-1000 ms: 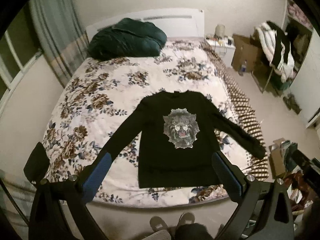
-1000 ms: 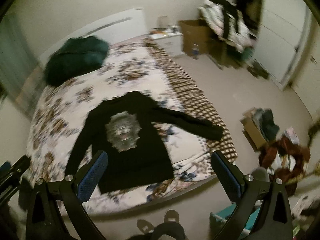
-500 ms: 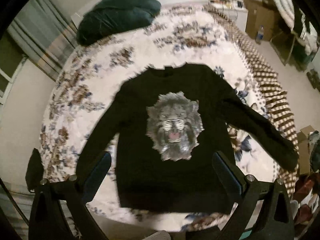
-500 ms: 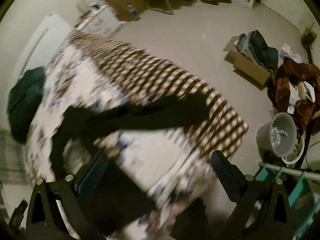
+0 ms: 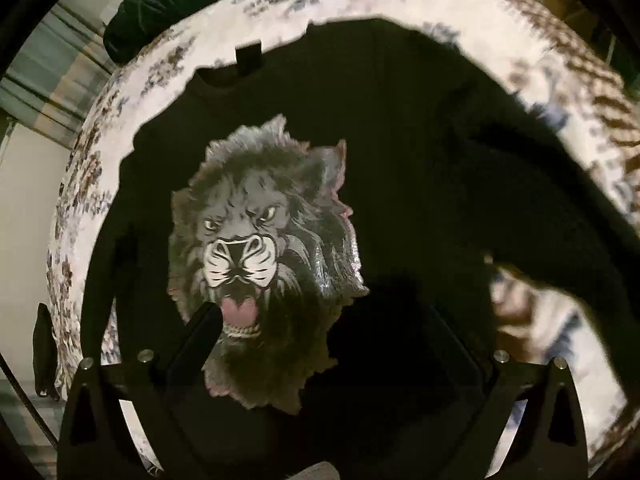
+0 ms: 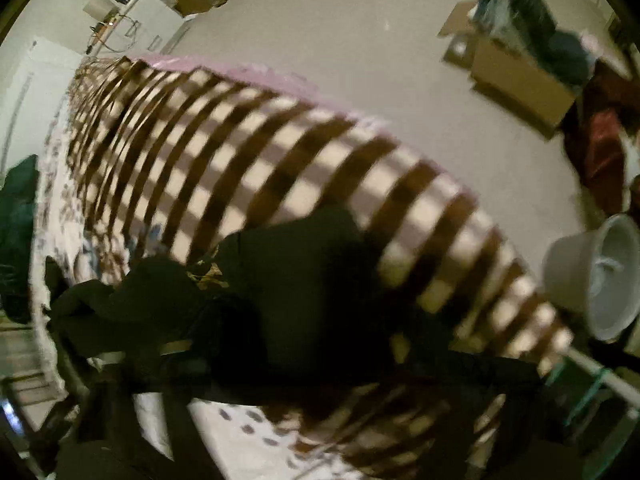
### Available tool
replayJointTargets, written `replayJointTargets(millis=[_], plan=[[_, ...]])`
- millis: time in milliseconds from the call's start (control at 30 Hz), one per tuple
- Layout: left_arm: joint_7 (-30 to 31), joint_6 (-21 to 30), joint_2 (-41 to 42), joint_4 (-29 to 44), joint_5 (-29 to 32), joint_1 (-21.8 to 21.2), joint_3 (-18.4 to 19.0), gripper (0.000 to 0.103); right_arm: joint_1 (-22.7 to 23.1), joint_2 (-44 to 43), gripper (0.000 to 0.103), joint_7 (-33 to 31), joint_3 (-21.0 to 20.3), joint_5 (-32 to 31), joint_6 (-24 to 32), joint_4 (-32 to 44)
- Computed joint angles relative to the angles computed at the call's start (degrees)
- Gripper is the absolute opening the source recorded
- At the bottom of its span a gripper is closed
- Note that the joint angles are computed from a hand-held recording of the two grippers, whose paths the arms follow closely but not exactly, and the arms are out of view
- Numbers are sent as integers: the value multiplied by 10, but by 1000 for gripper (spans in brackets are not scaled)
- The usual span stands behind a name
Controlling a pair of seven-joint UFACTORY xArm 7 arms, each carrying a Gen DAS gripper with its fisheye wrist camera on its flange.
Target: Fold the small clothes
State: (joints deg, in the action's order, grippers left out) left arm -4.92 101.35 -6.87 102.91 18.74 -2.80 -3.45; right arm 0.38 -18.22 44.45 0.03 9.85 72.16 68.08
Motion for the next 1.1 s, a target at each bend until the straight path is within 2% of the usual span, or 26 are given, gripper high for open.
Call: replayJointTargets(millis=[33, 67, 100, 133, 200, 300, 367, 400, 500, 533, 567, 667, 733, 800, 833, 900, 933, 1000, 1033, 1100], plan=[[-3, -1, 6, 0, 1, 0, 0, 103, -1, -7, 50, 5, 4, -10, -9, -10], [-7, -4, 9, -3, 0, 0, 0, 103, -4, -22, 32, 14, 9, -21, -29, -25], [-7, -6, 10, -4, 0, 0, 1, 103, -5, -33, 30, 23, 8, -21, -36, -32], [-7, -9, 12, -4, 1, -1, 1, 103, -8, -45, 23, 32, 6, -17, -44, -37], [-4, -15, 16, 2, 1, -4, 0, 103, -18, -66, 21, 51, 3, -28, -43, -36], [-5, -18, 30, 26, -7, -7, 1, 103, -37, -83, 21, 79, -12, -31, -22, -24], [-3, -25, 41, 41, -9, -9, 2, 103, -42, -76, 21, 79, -34, -8, -14, -29], [-3, -27, 50, 53, -11, -11, 1, 103, -45, -59, 22, 72, -44, -1, 8, -24], [-8, -20, 87, 105, -10, -18, 2, 103, -56, -30, 38, 61, -45, -14, 53, -14], [-8, -17, 99, 124, -10, -21, 4, 103, -58, -27, 49, 62, -41, -20, 67, -7], [-6, -18, 113, 144, -9, -25, 5, 103, -60, -32, 52, 68, -33, -30, 74, -1], [-1, -23, 155, 192, 7, -44, 8, 103, -36, -27, 53, 68, 1, -39, 73, 34], [6, -34, 177, 204, 20, -58, 11, 103, -4, 6, 53, 34, 7, 3, 38, 57], [11, -30, 208, 226, 38, -75, 16, 103, 37, 93, 53, -46, 7, 78, 33, 113], [15, -26, 222, 239, 43, -81, 20, 103, 35, 129, 53, -66, 22, 101, 28, 139], [22, -26, 243, 256, 53, -93, 28, 103, 62, 221, 53, -119, 29, 141, 27, 208], [24, -32, 248, 258, 56, -97, 32, 103, 88, 270, 53, -129, 18, 125, 20, 250], [32, -29, 273, 280, 70, -108, 40, 103, 83, 324, 52, -100, 39, 62, 9, 304], [36, -27, 281, 288, 71, -110, 44, 103, 83, 339, 52, -75, 33, 44, -12, 311], [44, -18, 301, 311, 67, -112, 51, 103, 72, 341, 52, -40, 27, 46, -46, 301]])
